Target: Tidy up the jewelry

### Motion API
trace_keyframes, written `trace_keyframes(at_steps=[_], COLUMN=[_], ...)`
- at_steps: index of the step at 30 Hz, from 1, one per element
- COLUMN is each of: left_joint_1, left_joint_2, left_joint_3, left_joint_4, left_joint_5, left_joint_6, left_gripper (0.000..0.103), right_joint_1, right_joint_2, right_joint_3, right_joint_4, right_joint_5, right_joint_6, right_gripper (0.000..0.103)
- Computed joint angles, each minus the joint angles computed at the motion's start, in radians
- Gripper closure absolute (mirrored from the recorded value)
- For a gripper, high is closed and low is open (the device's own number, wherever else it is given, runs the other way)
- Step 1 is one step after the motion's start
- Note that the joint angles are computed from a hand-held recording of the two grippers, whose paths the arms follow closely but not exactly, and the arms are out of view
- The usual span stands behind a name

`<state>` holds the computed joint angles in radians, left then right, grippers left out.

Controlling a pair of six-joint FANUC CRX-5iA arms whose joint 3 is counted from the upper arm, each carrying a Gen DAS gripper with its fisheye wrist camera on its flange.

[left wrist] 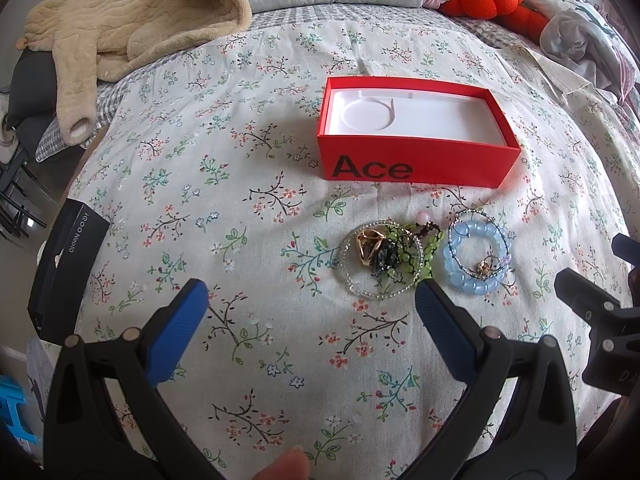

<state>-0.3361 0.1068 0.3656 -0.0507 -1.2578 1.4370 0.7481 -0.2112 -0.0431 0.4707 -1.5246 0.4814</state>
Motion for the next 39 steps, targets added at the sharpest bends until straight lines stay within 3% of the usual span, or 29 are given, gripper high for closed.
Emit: trace_keyframes(at_steps=[32,39], left_joint_1=[0.016,0.019], left_joint_2=[-0.007,0.051], left_joint_3=[-0.016,0.091], left_joint_4=[0.027,0.041], left_joint_5=[0.02,-0.049], left_joint_6=[-0.033,-0.096], left_gripper=[0.0,0.0], right_joint_1=[-0.019,-0.098], right_joint_2=[-0.004,0.0], right_joint_3=[0.014,0.072], right_joint_4=[-0.025,-0.104], right_joint_5=[0.016,0.065], right_joint_6=[0.006,0.085], right_gripper=[0.0,0.0])
